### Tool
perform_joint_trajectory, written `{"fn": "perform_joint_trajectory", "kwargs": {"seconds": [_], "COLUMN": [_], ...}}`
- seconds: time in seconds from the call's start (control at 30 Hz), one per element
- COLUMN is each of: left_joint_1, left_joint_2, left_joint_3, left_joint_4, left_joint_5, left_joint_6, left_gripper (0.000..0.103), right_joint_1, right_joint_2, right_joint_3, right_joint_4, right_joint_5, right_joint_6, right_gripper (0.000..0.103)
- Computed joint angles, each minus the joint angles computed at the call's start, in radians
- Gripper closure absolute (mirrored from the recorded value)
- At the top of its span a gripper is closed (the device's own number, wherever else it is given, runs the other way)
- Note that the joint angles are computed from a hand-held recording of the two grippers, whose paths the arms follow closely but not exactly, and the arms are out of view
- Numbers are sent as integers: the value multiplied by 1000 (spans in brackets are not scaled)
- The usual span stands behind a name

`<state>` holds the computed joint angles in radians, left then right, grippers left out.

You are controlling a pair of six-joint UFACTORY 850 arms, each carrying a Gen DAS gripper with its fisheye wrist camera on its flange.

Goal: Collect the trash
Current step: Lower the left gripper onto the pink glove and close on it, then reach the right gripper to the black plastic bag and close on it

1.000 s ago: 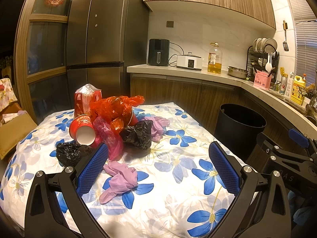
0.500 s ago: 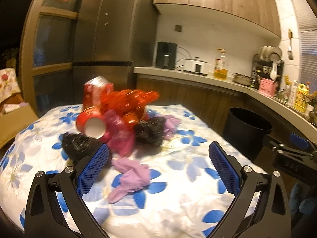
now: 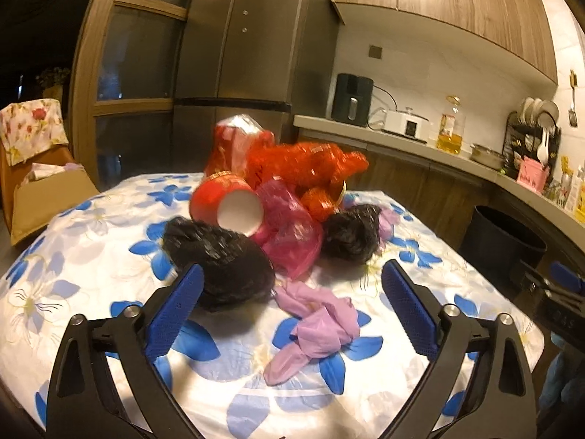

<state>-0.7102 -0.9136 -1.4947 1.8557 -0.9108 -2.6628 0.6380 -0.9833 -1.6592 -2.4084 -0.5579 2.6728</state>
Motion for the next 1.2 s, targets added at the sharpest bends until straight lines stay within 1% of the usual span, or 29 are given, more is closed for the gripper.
{"fn": "perform_joint_trajectory", "kwargs": {"seconds": [0.07,0.13,0.17,0.2,0.23,0.33,0.4,0.43,0.5,0.53,0.6,0.7,0.8,0.9,1.03,1.1,1.17,1.2], "left_joint_1": [2,7,9,13,15,30,43,48,58,61,64,62,46,35,32,35,38,39], "left_joint_2": [-16,-34,-48,-58,-69,-104,-124,-134,-146,-151,-152,-132,-87,-42,10,29,42,44], "left_joint_3": [-15,-35,-54,-68,-82,-138,-170,-188,-205,-211,-212,-178,-121,-70,-13,5,17,18], "left_joint_4": [7,20,20,21,18,-16,-49,-76,-100,-109,-92,-15,56,91,84,71,66,64], "left_joint_5": [28,68,91,108,123,178,222,239,279,290,302,293,240,183,110,83,68,64], "left_joint_6": [9,12,27,39,54,116,161,193,222,234,227,147,85,44,-16,-26,-34,-33], "left_gripper": [12,19,28,33,34,45,63,66,75,78,88,95,97,97,97,97,97,97], "right_joint_1": [0,0,0,0,0,-4,-5,-5,-6,-6,-8,-10,-11,-6,5,9,12,14], "right_joint_2": [-12,-24,-28,-35,-39,-56,-71,-78,-92,-103,-124,-155,-183,-219,-303,-355,-420,-449], "right_joint_3": [-16,-32,-39,-48,-54,-76,-97,-106,-128,-145,-183,-243,-297,-362,-516,-612,-730,-785], "right_joint_4": [-9,-23,-24,-24,-29,-75,-106,-115,-142,-162,-185,-231,-295,-339,-406,-500,-523,-501], "right_joint_5": [8,17,21,24,28,51,68,72,85,95,124,165,188,213,303,361,424,453], "right_joint_6": [6,20,20,17,19,55,74,79,94,105,117,144,190,211,232,313,324,301], "right_gripper": [5,5,5,6,7,10,13,14,15,15,15,18,19,21,26,28,29,29]}}
